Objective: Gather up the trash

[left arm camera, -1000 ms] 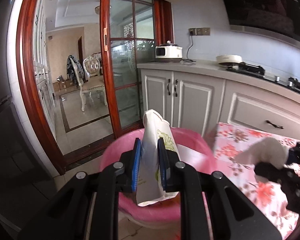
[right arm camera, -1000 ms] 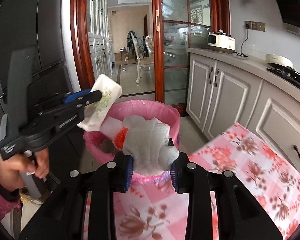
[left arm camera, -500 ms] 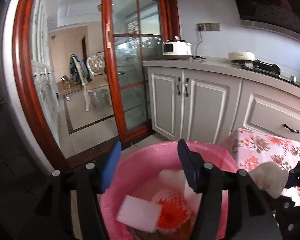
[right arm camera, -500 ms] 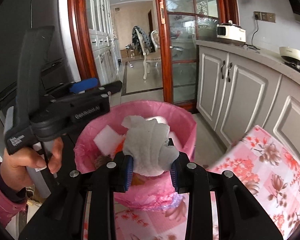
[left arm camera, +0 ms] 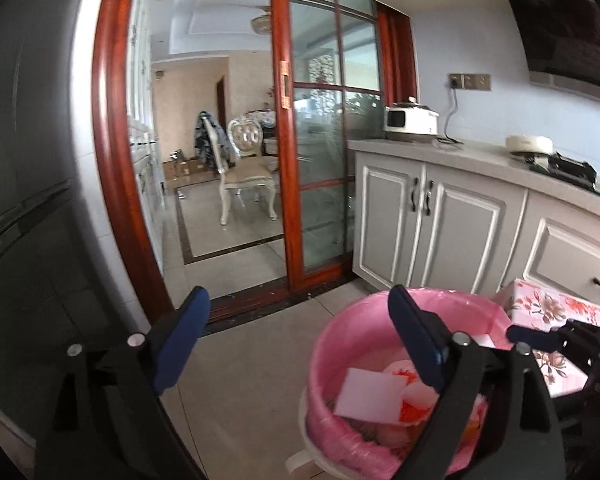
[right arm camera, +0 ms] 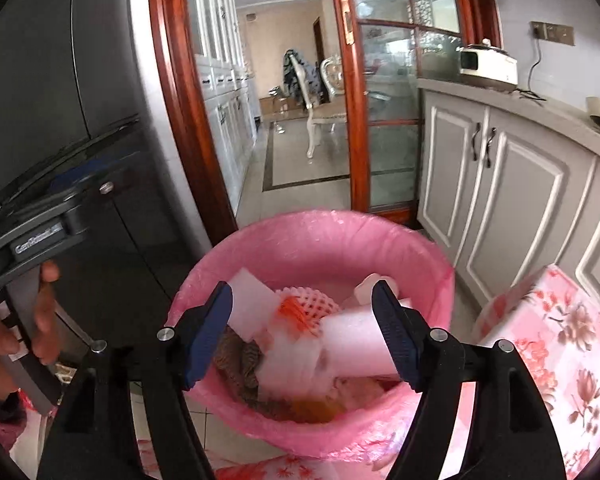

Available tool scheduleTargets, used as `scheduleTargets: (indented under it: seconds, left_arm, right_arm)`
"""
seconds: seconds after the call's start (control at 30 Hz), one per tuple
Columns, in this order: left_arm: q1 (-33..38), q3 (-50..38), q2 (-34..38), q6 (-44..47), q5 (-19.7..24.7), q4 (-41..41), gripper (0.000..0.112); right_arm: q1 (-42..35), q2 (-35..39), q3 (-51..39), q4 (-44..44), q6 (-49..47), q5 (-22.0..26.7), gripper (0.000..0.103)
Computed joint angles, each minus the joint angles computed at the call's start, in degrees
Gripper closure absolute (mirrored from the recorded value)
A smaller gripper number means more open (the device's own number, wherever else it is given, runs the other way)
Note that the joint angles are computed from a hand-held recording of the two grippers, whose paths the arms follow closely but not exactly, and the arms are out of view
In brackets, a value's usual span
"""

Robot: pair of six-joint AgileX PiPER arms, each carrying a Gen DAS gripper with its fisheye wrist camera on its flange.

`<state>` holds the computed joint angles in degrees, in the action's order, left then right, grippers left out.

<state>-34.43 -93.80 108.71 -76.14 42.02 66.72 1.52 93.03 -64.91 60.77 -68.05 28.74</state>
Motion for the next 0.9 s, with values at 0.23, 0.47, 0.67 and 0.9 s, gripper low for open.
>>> scheduleTargets:
  seconds: [0.23,0.47,0.67,0.9]
  left_arm:
    - [-2.58,7.36,-6.85,-4.06,0.97,2.21,0.014]
    - [-10.26,7.53,-10.68,-6.32,8.50,2.06,0.014]
    - [-19.07,2.62,-9.75,-3.72,18.55,0.95,0.014]
    - [-26.16,2.48,-10.21,-5.60,22.90,-0.13,0.014]
  right_arm:
    - [-4.41,-10.59,6.02,-2.47,2.25,0.25,0.031]
    - [-9.75,-21.99,9.13,-11.51,12.64,2.70,0.019]
    - [-16.71,-30.41,11.48,-14.65,15.51,8.79,0.019]
    - [-29.18,-36.90,15.12,-10.49,7.83,18.13,0.019]
